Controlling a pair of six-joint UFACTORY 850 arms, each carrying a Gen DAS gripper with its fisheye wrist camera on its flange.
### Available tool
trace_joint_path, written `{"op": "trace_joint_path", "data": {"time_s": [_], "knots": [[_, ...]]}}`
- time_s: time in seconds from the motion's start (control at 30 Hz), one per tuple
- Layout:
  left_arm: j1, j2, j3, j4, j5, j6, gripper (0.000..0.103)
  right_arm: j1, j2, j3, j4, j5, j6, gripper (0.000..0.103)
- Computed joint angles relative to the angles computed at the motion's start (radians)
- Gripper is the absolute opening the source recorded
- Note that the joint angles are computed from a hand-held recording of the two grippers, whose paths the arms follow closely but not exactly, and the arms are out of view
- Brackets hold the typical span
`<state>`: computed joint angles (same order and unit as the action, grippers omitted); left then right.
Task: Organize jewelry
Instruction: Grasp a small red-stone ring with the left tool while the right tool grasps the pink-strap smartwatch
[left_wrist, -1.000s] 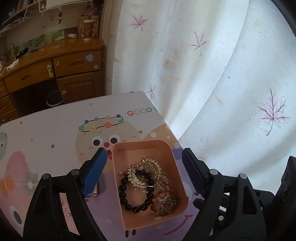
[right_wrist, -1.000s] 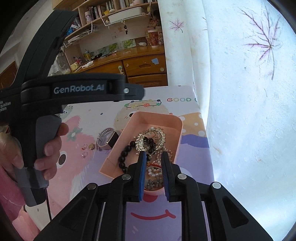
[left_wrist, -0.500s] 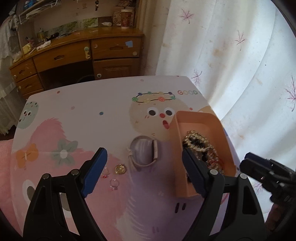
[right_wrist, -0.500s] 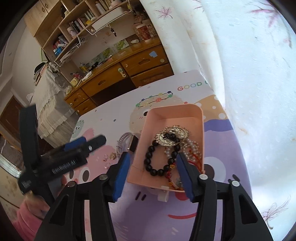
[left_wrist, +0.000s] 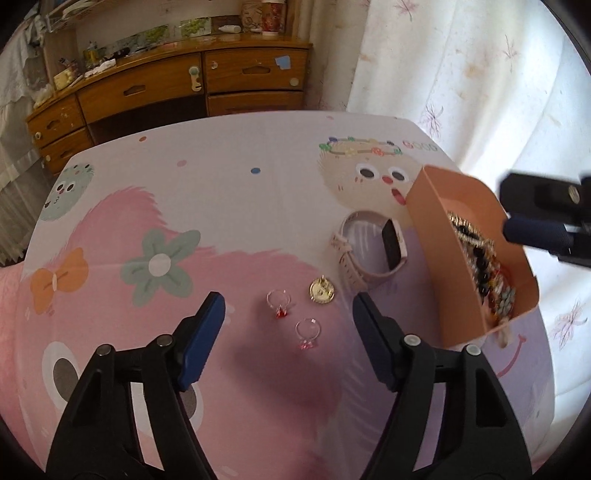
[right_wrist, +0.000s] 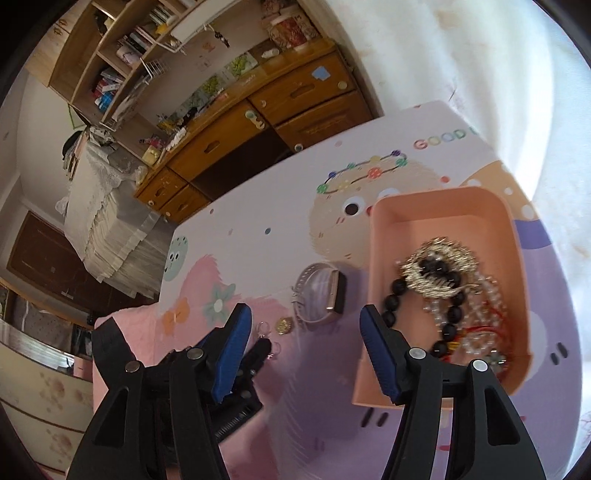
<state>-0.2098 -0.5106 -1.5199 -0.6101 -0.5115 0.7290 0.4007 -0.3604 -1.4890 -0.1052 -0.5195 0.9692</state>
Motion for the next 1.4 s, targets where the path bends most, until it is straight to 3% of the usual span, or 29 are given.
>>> {"op": "trace_joint_path", "data": {"time_s": [0.1,0.17,0.27,0.33,0.43,0.57,0.7,1.2,1.4], "knots": [[0.003,0.007,0.025,-0.029,0.003,0.071,0.054,0.004,-0.077,-0.085,0.013,-0.063,-0.009,0.062],[0.006,0.012,0.041,-0.06,0.008,0.115,0.048,0.012,-0.139,-0.163,-0.019,-0.148,0.012,0.062],[0.008,0.011,0.054,-0.093,0.009,0.166,0.046,0.025,-0.217,-0.264,-0.082,-0.261,0.048,0.056],[0.011,0.007,0.056,-0.126,0.003,0.195,0.045,0.028,-0.258,-0.313,-0.095,-0.301,0.024,0.052],[0.013,0.004,0.057,-0.146,0.005,0.207,0.036,0.03,-0.301,-0.365,-0.089,-0.341,-0.004,0.042],[-0.004,0.001,0.053,-0.075,0.044,0.131,0.025,0.028,-0.366,-0.445,-0.076,-0.419,-0.027,0.038],[-0.013,0.0,0.058,-0.032,0.068,0.074,0.023,0.024,-0.391,-0.464,-0.086,-0.457,-0.056,0.038],[-0.005,-0.001,0.061,-0.052,0.032,0.113,0.013,0.014,-0.485,-0.556,-0.099,-0.547,-0.098,0.026],[0.0,0.026,0.105,-0.094,0.052,0.151,0.008,0.019,-0.512,-0.591,-0.138,-0.569,-0.112,0.011]]}}
